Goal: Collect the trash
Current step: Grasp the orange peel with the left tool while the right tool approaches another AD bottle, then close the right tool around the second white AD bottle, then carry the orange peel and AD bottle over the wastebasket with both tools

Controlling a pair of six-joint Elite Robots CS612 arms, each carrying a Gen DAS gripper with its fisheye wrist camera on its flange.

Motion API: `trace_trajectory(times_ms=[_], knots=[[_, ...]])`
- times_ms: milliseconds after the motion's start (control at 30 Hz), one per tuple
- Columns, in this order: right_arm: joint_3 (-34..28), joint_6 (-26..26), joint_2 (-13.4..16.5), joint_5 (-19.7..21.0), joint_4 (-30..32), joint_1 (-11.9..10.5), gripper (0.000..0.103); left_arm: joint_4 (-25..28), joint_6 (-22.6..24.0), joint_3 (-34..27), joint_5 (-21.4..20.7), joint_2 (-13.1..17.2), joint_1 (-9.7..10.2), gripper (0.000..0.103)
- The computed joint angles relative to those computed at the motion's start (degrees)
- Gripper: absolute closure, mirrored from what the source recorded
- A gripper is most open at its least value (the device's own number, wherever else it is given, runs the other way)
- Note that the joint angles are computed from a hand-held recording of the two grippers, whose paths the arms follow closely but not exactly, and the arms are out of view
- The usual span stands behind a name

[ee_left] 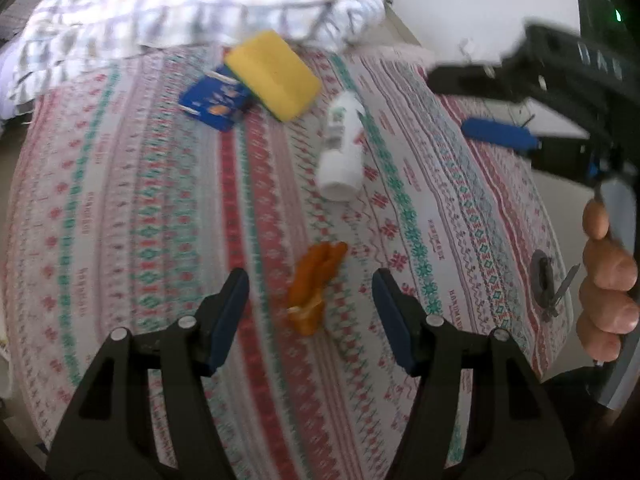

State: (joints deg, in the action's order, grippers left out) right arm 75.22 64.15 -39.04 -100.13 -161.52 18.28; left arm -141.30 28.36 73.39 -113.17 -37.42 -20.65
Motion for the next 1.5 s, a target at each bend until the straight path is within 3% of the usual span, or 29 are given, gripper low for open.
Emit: trace_trajectory(times_ms=[100,133,167,200,300,600,933,1000,1033,1067,1500], knots=[[-0.9,-0.9,0.8,0.3,1.4,-0.5,0.041,-0.5,0.2,0.1,1.5,0.5,-0.49,0.038],[-0.9,-0.8,0.9,0.6,1.5,-0.6,0.041,0.0,0.0,-0.3,1.9,0.8,-0.58,0.043],[-1.2,-0.7,1.3,1.1,1.8,-0.9,0.041,0.6,-0.4,-0.6,2.2,1.2,-0.60,0.051],[-1.6,-0.4,1.7,1.7,2.5,-1.1,0.041,2.0,-0.5,-1.3,2.2,1.6,-0.59,0.078],[-2.8,-0.7,2.6,3.0,3.5,-1.5,0.041,4.3,-1.3,-2.6,0.5,2.2,-0.13,0.087],[-6.1,-0.7,4.9,4.6,7.2,-1.9,0.041,9.4,-5.7,-7.1,-5.5,3.3,2.76,0.090],[-7.8,2.8,7.0,7.2,4.9,-2.2,0.041,7.9,-8.8,-6.8,-7.7,2.6,4.48,0.090],[-8.4,3.6,7.7,8.0,4.2,-2.2,0.046,7.8,-9.3,-7.0,-7.9,2.7,4.68,0.090],[-8.7,3.8,8.0,8.6,4.0,-2.2,0.061,7.8,-9.6,-7.1,-8.0,2.7,4.80,0.090],[-8.9,3.8,8.1,9.1,4.0,-2.2,0.066,7.7,-10.0,-7.2,-8.2,2.7,4.98,0.090],[-10.0,3.8,8.5,9.3,0.9,-1.0,0.067,7.5,-12.3,-8.8,-9.3,3.2,6.80,0.090]])
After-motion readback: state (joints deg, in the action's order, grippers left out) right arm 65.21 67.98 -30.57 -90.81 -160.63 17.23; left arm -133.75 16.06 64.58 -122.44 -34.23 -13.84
